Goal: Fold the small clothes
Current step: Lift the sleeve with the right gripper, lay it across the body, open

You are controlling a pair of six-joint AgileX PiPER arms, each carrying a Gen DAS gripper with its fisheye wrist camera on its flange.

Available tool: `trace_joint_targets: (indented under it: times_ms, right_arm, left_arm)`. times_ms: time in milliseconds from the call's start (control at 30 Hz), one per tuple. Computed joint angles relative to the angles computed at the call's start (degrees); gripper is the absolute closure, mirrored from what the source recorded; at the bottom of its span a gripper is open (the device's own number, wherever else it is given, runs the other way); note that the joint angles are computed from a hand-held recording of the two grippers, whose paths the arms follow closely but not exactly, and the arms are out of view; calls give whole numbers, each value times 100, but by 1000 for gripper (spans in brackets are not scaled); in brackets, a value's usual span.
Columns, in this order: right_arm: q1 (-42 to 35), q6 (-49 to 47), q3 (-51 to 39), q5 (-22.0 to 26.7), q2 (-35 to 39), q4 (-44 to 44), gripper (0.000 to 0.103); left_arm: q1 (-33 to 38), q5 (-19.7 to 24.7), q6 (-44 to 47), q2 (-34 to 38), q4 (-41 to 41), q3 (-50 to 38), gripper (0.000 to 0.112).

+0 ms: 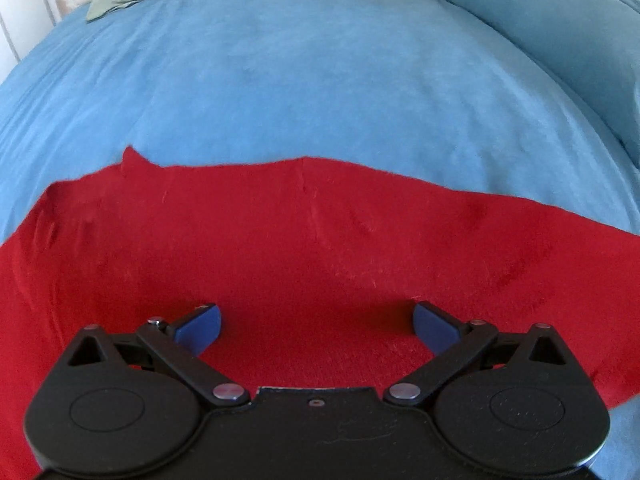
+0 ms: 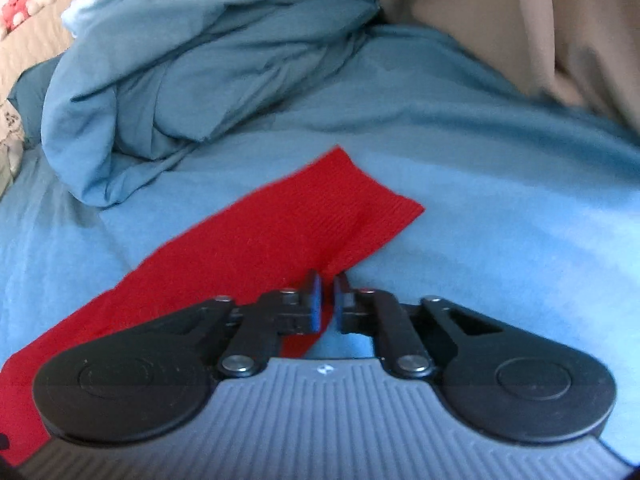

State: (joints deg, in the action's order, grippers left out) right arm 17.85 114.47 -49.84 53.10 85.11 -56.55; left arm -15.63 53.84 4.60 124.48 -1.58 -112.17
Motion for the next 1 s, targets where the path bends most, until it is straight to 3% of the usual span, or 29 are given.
trace_joint_targets:
  times_ms: [167, 333, 400, 500, 567, 667, 733, 867, 967, 1000]
  right_arm:
    - [771, -626, -975, -32, -65, -546, 83]
    - [1378, -1665, -2776, -1031, 822, -645, 83]
    - [1506, -2359, -3700, -1636, 1438, 4, 83]
    - [1937, -4077, -5266, -1928, 2743, 1088, 83]
    - [2228, -5223, -6407, -1805, 3736, 1987, 83]
    - [2561, -6902, -8125, -952, 5176, 3328, 83]
    - [2695, -7297, -9042, -298, 5845, 3613, 83]
    - [2940, -6973, -8834, -365, 5854, 3126, 75]
    - [2933, -7251, -8523, -472, 5608, 3074, 46]
    - [2950, -7267, -8377, -440, 5464, 2904, 45]
  left_arm:
    - [496, -164, 273, -578, -403, 293, 9]
    - [1390, 162, 467, -940, -772, -2, 9]
    - [1800, 227, 706, -1073, -978, -22, 9]
    - [2379, 72, 1002, -1315, -1049, 292, 9]
    - [2714, -128, 1074, -1518, -981, 715, 9]
    - [3154, -87, 1152, -1527, -969, 1003, 9]
    - [3416, 9, 1317, -1497, -1088, 1170, 9]
    - [3676, 1, 1738, -1615, -1521, 1667, 9]
    - [3646, 113, 1956, -1544, -1758, 1577, 10]
    - [3580, 72, 1995, -1582, -1784, 1598, 11]
